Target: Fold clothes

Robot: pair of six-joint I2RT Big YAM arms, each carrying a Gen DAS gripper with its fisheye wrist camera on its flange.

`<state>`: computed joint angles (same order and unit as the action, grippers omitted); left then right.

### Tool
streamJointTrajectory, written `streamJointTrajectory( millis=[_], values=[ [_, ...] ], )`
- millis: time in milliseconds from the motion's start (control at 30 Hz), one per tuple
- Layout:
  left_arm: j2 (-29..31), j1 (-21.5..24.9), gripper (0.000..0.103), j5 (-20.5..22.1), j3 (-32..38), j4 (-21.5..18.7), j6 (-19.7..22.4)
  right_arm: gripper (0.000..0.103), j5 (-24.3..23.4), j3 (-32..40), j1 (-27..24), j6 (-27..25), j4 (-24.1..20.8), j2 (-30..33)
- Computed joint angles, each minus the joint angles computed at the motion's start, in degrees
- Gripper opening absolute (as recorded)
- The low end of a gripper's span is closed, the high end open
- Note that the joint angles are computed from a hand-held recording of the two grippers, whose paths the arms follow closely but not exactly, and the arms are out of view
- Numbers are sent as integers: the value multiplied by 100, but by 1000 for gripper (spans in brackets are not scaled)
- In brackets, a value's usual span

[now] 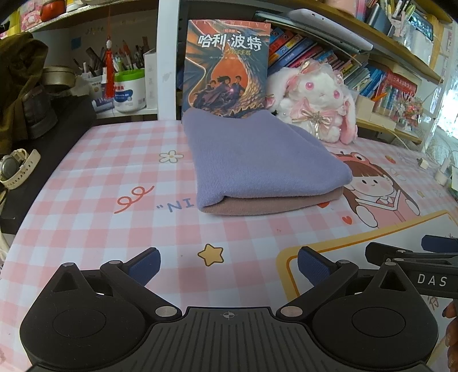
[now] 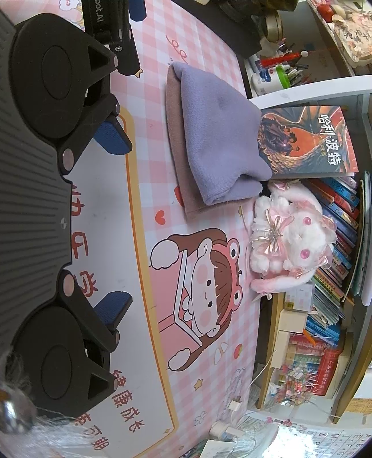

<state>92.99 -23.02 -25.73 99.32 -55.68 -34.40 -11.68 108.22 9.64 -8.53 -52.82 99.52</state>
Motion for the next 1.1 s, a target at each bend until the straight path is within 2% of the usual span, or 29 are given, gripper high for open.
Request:
streamJointTrajectory(
  millis=[1100],
  values=[
    [-9,9,103,56,2,-38,-26,103,-7,53,29,-32,-102,38]
  ],
)
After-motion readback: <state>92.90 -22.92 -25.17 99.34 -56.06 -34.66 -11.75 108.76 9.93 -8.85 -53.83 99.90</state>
